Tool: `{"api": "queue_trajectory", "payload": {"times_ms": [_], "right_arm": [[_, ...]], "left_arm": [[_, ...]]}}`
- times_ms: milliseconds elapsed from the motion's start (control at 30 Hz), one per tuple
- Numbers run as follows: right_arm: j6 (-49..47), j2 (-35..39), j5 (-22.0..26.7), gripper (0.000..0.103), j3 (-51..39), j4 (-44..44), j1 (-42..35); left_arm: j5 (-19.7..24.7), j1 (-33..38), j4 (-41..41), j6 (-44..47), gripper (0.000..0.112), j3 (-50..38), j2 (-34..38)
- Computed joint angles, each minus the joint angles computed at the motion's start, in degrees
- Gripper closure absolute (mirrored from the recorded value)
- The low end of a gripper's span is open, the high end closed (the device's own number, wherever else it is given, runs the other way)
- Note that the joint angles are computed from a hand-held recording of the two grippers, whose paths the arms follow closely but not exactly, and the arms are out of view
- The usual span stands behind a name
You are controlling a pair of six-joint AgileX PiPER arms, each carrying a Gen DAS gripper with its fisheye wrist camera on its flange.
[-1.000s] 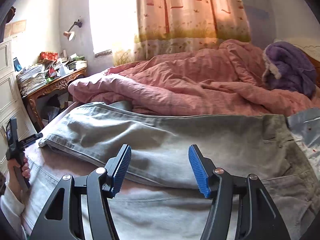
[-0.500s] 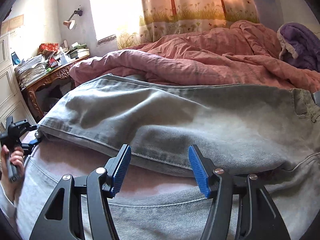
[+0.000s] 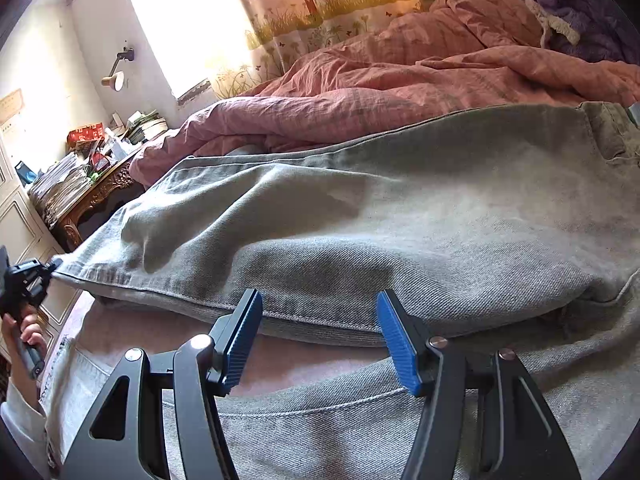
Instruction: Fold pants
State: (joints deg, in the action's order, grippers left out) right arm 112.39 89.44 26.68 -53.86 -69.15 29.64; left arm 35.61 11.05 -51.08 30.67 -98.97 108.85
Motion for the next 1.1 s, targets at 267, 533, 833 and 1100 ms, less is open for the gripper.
{"api": "queue_trajectory", "payload": {"times_ms": [267, 533, 833, 1100], "right_arm": [[-1.4, -4.6, 6.9, 0.042, 1.6, 0.6, 4.6], [-9.9, -14.3, 26.9, 0.042, 4.7, 3.4, 23.3], [-13.9, -15.9, 40.6, 0.042, -0.4, 4.4, 34.0], [-13.3, -14.7, 42.2, 0.042, 0.1, 4.1, 35.9]], "left_arm": [[6.4, -2.2, -14.9, 24.3, 0.109, 12.1, -13.3], [13.5, 1.9, -15.2, 35.3, 0.109, 33.4, -27.1], [13.1, -1.5, -5.8, 37.4, 0.108, 48.0, -33.1], [29.2, 3.1, 2.7, 33.5, 0.067, 41.2, -35.0]]}}
